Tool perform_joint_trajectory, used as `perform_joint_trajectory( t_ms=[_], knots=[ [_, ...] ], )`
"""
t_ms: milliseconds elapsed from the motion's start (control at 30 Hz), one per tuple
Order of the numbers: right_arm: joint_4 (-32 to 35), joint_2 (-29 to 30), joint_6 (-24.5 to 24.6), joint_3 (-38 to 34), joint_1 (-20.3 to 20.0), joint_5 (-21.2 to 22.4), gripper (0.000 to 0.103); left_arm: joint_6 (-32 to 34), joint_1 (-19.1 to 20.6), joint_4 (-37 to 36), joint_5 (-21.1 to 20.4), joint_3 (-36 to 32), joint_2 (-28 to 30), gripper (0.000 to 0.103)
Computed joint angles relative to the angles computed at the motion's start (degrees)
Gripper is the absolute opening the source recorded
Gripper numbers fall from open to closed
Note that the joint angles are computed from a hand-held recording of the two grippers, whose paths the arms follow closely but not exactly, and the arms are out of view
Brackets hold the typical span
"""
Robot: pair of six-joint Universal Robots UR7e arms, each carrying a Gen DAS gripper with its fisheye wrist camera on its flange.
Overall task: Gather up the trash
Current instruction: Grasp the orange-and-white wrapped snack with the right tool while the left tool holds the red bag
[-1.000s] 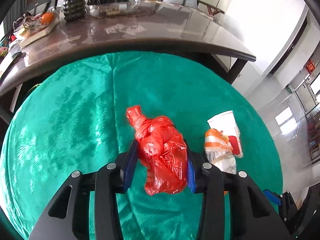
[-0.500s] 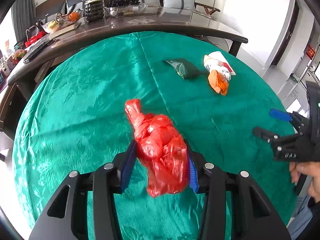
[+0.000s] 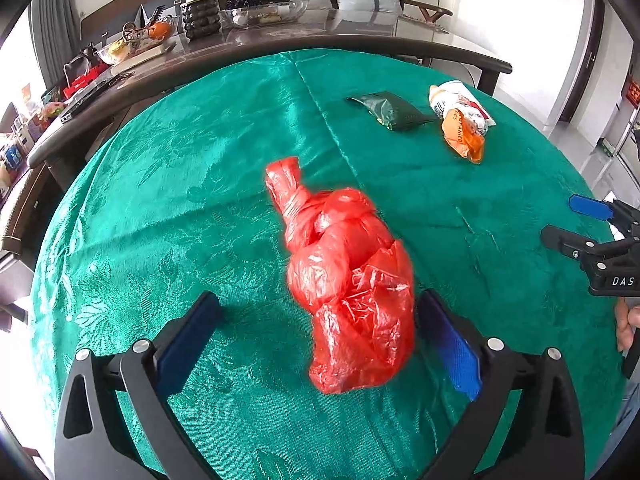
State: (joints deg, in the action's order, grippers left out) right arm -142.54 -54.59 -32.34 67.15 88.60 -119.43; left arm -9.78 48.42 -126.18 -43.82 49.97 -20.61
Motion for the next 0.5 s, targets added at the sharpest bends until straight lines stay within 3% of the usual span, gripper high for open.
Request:
perform_joint_trajectory(
  t_ms=[67, 167, 267, 467, 500],
  knots=[
    [1.4, 1.0, 2.8, -1.7, 0.3, -0.3, 0.098, 0.0, 0.0, -0.1, 0.1, 0.1, 0.0, 0.098],
    [6.2, 2.8, 8.9, -6.1, 0.0, 8.0, 0.094, -0.1, 0.0, -0.1, -0.1, 0.0, 0.0, 0.098],
    [11.0, 8.4, 13.4, -15.0, 0.8, 11.1, 0.085, -0.1, 0.0, 0.0, 0.0, -0.2, 0.1, 0.099],
    [14.7, 18.7, 20.3, -30.9, 1.7, 9.5, 0.084, -0.1, 0.0, 0.0, -0.1, -0.1, 0.1, 0.099],
    [14.7, 19.5, 19.3, -31.8, 2.0, 8.1, 0.071, -0.1, 0.0, 0.0, -0.1, -0.1, 0.1, 0.099]
  ],
)
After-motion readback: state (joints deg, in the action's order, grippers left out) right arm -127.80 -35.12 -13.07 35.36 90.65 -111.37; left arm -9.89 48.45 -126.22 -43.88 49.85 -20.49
